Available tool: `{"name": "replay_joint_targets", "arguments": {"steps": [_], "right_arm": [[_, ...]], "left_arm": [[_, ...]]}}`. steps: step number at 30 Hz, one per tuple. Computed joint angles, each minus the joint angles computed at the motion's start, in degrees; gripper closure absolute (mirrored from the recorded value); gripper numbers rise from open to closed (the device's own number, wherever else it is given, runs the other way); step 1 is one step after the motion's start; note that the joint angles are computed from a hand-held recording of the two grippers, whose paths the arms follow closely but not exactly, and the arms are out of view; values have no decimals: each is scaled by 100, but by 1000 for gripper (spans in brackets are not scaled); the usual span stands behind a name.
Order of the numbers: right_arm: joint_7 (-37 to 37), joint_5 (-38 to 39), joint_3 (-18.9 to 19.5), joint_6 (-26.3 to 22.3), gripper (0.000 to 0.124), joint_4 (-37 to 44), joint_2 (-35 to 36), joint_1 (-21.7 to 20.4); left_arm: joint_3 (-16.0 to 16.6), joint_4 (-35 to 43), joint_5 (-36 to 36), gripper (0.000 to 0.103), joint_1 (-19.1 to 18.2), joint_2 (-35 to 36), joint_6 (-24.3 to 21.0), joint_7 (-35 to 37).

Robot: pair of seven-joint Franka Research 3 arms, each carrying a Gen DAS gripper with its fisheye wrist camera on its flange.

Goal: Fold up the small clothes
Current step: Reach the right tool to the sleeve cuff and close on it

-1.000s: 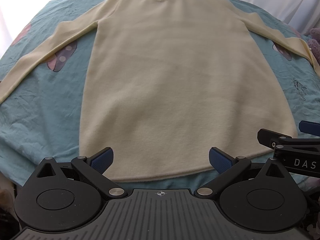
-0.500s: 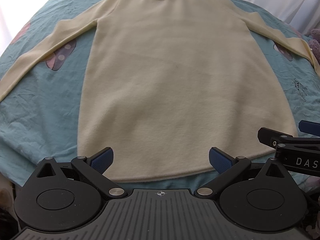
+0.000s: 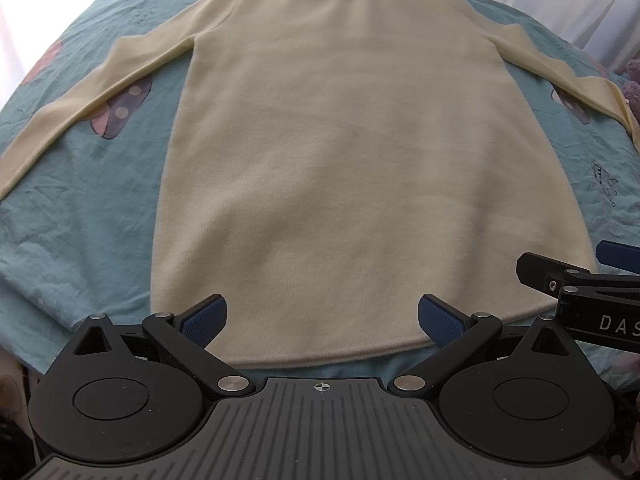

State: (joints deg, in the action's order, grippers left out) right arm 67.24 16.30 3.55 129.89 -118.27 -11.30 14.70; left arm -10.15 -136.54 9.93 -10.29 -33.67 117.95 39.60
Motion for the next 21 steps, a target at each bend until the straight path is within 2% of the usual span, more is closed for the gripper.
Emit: {"name": "replay_joint_targets", "arguments": {"steps": [7,10,12,15,17,18,21], "right_arm": [[-146,110,-28,74,25,16,36,17],[-387,487,-113,158,25,-12,44,42],[-909,1216,-266,369,25,-140,-5,106],[-2233,3035,-615,725,25,-375,-63,241],[-2720,3606,-702,688,25,-242,97,165],[-2766,3662,-670,815,25,-161,195,83],[-2552,3605,-511,1877,25,67,583,-133]], "left_arm": [[0,40,26,0,14,51,11,-4],[-6,73,71,0,46,94,61,-29],[-5,41,123,0,80,69,193,-81],[-74,-57,363,0,218,-5,578,-326],[-162,-145,646,0,367,-56,910,-602],[-191,-190,771,0,433,-76,1073,-737],[-191,-222,940,0,555,-33,1401,-1065]]}}
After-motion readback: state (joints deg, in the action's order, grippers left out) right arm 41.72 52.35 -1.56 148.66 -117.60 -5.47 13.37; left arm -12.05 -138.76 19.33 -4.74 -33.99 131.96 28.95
